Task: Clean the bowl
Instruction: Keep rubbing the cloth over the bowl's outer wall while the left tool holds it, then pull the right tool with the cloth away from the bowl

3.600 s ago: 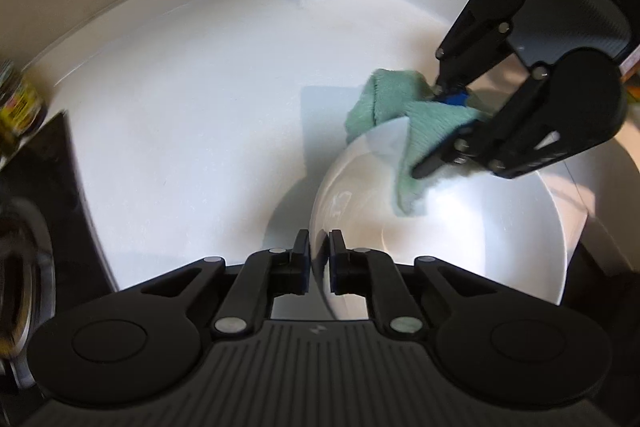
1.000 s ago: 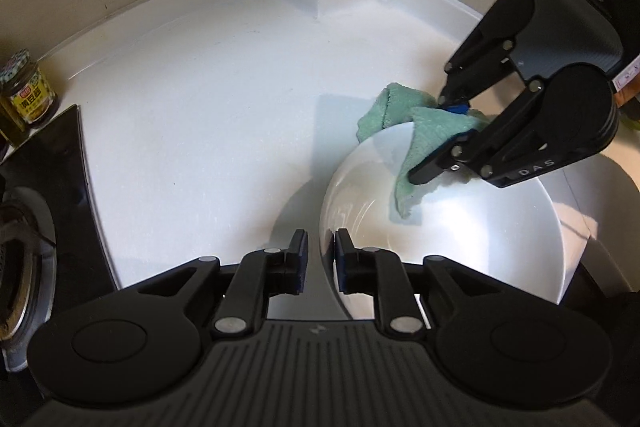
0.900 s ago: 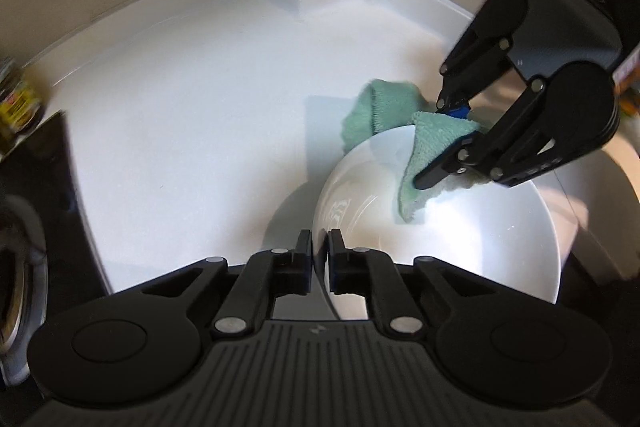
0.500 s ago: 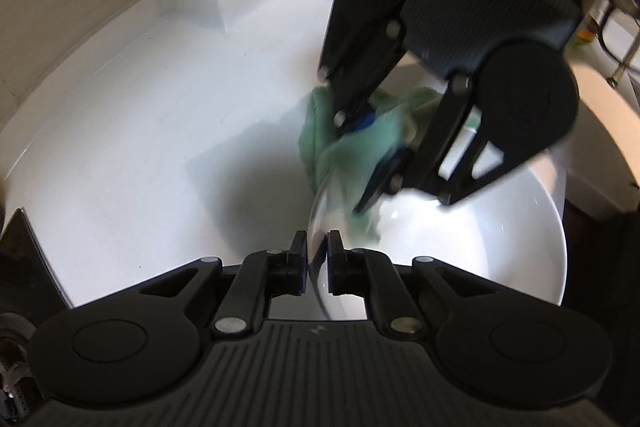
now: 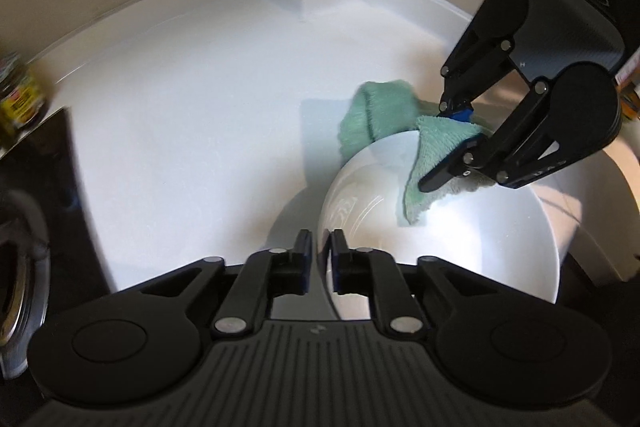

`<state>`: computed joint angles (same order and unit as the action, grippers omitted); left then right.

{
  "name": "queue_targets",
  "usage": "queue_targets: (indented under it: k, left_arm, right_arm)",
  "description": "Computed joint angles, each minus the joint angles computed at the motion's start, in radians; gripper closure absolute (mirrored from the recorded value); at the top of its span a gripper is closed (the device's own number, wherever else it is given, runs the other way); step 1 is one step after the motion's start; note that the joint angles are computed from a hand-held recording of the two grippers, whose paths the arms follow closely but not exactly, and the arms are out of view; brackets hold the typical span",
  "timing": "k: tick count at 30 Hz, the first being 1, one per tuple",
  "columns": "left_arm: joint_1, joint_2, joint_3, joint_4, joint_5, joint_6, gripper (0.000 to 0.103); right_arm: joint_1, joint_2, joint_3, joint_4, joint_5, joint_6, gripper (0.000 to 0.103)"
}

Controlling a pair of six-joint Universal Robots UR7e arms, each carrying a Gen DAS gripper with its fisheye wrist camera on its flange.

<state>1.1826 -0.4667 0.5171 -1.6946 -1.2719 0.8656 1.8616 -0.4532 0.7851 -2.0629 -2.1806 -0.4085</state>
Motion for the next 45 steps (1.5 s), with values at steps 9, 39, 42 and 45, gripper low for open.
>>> queue_targets:
  k: [9, 39, 42, 45]
  left_arm:
    - [-0.030, 0.054, -0.079, 0.041, 0.048, 0.169, 0.094]
    - [-0.031, -0.089, 0.226, -0.246, 0.079, 0.019, 0.088]
    - [-0.031, -0.099, 0.243, -0.260, 0.079, 0.010, 0.088]
    - [-0.033, -0.125, 0.278, -0.281, 0.085, 0.008, 0.088]
  right_arm:
    - [0.019, 0.128, -0.202, 0.009, -0.085, -0.130, 0.084]
    - [0.025, -0.090, 0.236, -0.320, -0.077, 0.166, 0.085]
    - [0.034, -0.114, 0.278, -0.369, -0.079, 0.180, 0.086]
    - [0.043, -0.133, 0.309, -0.412, -0.084, 0.186, 0.087]
